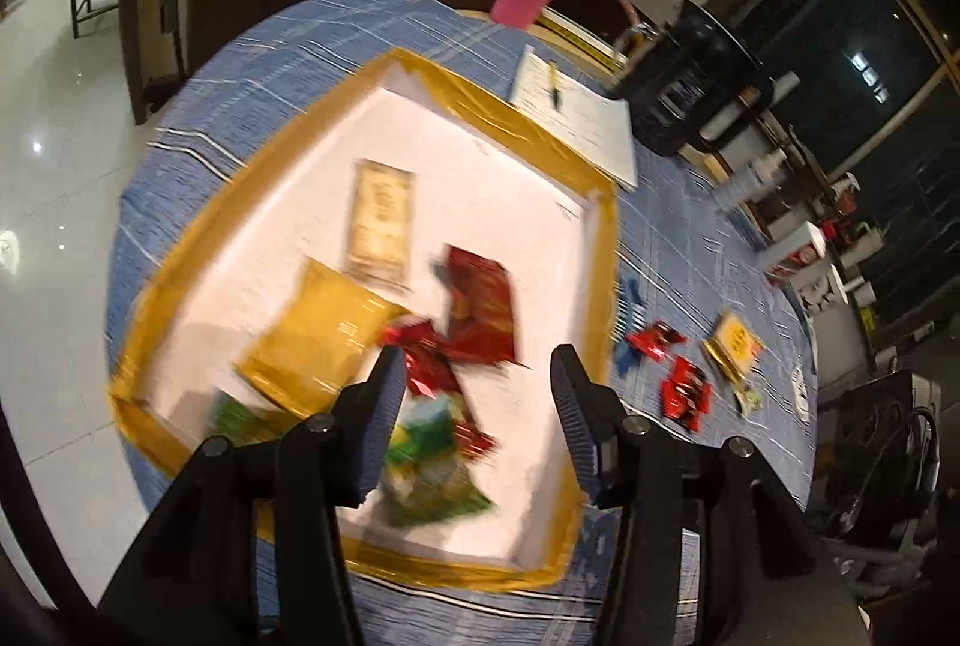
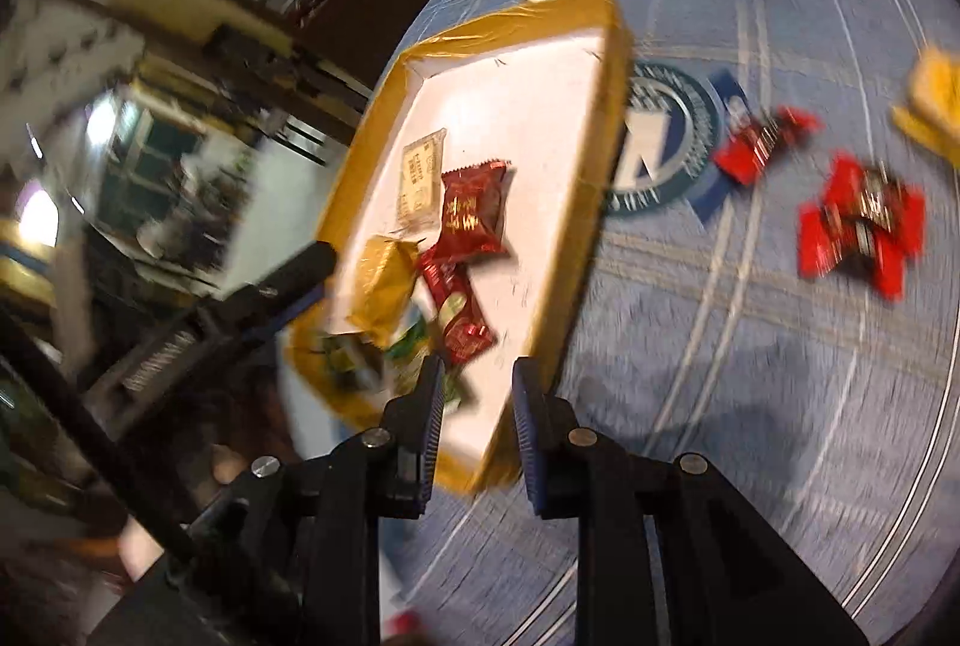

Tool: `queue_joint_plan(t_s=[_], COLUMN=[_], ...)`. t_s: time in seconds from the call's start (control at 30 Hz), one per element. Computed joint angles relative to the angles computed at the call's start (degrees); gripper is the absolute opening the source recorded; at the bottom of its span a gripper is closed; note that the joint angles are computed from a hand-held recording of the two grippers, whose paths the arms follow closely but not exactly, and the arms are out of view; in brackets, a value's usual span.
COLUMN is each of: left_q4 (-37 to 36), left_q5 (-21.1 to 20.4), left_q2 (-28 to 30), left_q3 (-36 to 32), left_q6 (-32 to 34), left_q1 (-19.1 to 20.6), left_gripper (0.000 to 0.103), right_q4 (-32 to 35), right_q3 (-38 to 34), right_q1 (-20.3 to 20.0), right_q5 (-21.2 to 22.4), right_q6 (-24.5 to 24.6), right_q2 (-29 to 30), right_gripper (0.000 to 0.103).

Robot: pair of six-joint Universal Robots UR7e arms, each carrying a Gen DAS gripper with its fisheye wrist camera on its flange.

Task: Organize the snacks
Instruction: 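Carry both green bags into the white box and release them with both grippers, then move both grippers back over the remaining snacks on the table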

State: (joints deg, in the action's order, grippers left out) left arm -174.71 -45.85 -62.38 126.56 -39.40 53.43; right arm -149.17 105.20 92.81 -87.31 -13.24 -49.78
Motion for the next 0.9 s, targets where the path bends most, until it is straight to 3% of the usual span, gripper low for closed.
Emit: queue_joint_plan(t_s=[0.23, 0.3, 0.4, 0.5, 0.6, 0.73, 0.83, 0.9], left_q4=[-0.42, -0.20, 0.85, 3.29, 6.51, 8.49, 9.24, 9.33], left_q5=[-1.79, -2.35, -3.06, -2.94, -1.68, -1.30, -2.06, -2.61], left_q2=[5.83, 7.49, 10.01, 12.50, 14.75, 16.25, 16.95, 17.43], left_q3=[-2.95, -4.05, -6.18, -8.80, -11.33, -12.50, -13.26, -13.61], left_q6=[-1.32, -1.32, -0.99, -0.01, 1.44, 2.43, 2.91, 2.83], left_q1=[-3.25, -4.06, -5.09, -6.14, -7.11, -7.92, -7.74, -7.55], left_gripper=[0.052, 0.052, 0.052, 0.053, 0.056, 0.057, 0.058, 0.058], right_q4=[3.50, 2.76, 2.09, -3.68, -17.71, -41.70, -59.70, -71.70], right_q3=[4.01, 5.15, 5.36, 5.29, 6.07, 2.58, -4.73, -12.40], right_q1=[-8.74, -10.47, -11.54, -9.55, -7.28, -6.02, -6.47, -6.79], right_q5=[12.81, 13.74, 10.57, -1.43, -17.61, -34.78, -40.68, -42.07], right_q6=[6.52, 7.15, 4.77, 2.14, -9.32, -33.05, -51.05, -63.05], right_q2=[-7.94, -10.15, -13.04, -13.63, -11.88, -5.42, 1.14, 6.15], right_gripper=[0.023, 0.023, 0.024, 0.024, 0.024, 0.023, 0.022, 0.021])
